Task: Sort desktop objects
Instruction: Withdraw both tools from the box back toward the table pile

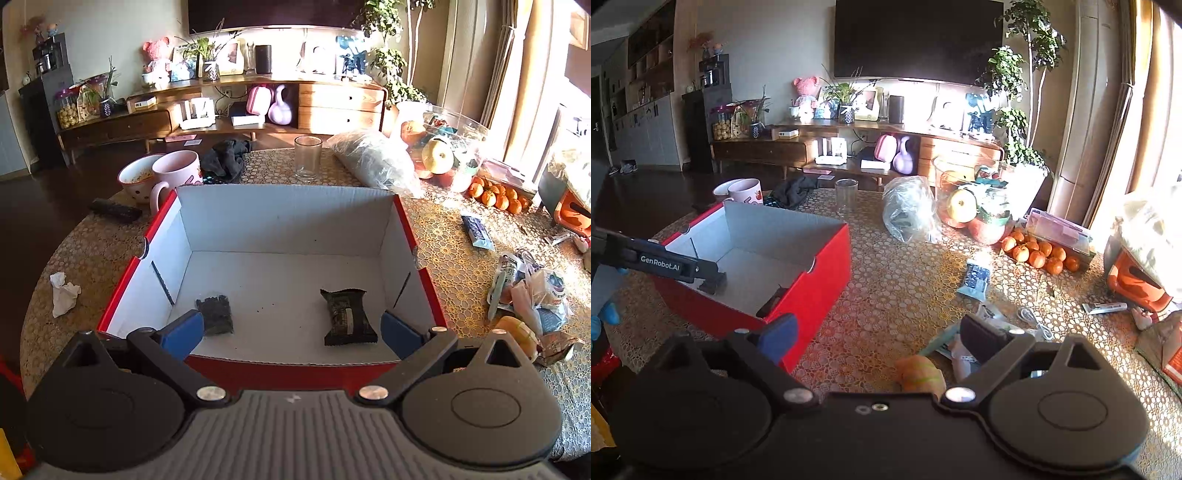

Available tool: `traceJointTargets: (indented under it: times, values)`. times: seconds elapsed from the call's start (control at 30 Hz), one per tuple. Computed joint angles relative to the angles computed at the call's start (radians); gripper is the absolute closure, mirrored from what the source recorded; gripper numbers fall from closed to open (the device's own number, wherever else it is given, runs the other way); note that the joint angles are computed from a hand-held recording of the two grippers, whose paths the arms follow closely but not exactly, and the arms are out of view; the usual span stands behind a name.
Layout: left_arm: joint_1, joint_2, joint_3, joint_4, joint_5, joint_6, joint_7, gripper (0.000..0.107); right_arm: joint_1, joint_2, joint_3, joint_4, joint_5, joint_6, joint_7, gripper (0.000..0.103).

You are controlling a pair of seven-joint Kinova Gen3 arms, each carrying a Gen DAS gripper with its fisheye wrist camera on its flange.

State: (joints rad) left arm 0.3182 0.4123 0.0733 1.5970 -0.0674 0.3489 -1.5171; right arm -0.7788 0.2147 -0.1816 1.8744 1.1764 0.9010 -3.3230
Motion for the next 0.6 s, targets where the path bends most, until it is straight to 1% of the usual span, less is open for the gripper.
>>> traceJointTargets:
  times: [0.17,0.3,0.47,0.6]
  values:
    - [0.065,-0.049,-0.045,0.075,-0.039,-0.078,0.046,0.005,-0.017,-0.017,-0.012,0.038,0.011,0.047,-0.054,0.008]
    - [0.033,-0.076,0.009,0.114,-0.014,-0.101,0.026,0.005,-0.027,-0.030,-0.029,0.074,0.025,0.080,-0.108,0.008]
    - [0.050,-0.100,0.028,0.164,-0.004,-0.138,0.015,0.005,-0.036,-0.040,-0.050,0.113,0.034,0.119,-0.164,0.008]
    - [0.067,-0.112,0.043,0.198,0.006,-0.169,0.004,0.005,-0.035,-0.051,-0.062,0.144,0.033,0.132,-0.198,0.008]
